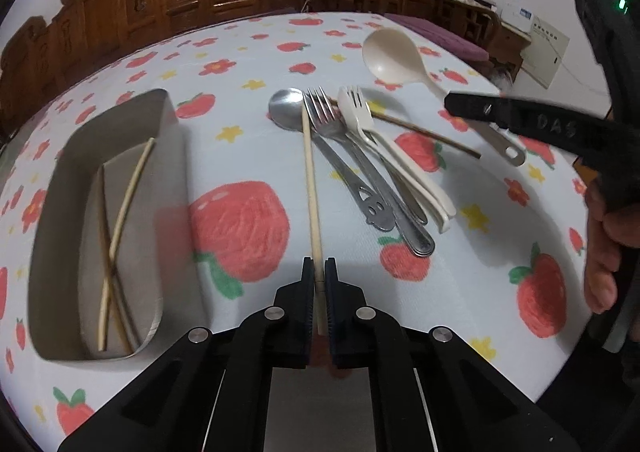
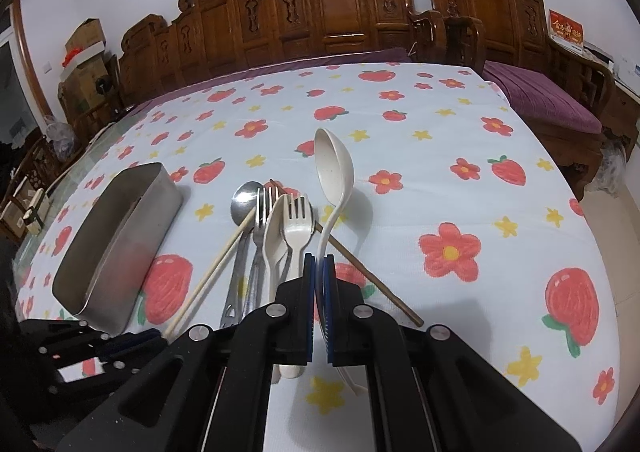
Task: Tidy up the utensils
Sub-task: 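Grasp a light chopstick and drop it into the tray with the left tool while the right holds the spoon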
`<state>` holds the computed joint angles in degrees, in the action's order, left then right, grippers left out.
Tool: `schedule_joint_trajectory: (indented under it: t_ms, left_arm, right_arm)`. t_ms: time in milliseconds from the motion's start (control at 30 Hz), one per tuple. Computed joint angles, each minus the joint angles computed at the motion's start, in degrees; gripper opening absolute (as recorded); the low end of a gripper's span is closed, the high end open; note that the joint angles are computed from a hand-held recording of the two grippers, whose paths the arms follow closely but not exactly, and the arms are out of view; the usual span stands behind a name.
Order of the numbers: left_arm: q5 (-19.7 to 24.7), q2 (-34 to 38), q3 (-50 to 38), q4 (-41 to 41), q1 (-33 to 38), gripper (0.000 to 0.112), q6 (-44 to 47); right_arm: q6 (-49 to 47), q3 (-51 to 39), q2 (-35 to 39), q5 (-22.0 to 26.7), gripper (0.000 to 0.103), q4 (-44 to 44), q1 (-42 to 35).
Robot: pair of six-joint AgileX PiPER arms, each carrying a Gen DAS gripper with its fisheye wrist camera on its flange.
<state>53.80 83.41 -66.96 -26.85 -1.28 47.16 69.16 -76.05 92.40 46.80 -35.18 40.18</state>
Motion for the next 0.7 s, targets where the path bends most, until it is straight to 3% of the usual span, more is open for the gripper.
schedule_joint_trajectory:
  t_ms: [167, 700]
  left_arm:
    - [4.54, -1.48, -2.76, -3.36, 4.45, 0.004, 3.2]
    - [12.3, -1.59, -12.53, -7.29, 13.07, 0.004, 6.24]
  right_arm:
    - [0.22, -1.18, 0.66, 0.41, 0.005, -0.41, 1.47]
    - [0.4, -4.61, 1.58, 1.94, 0.005, -2.9, 6.61]
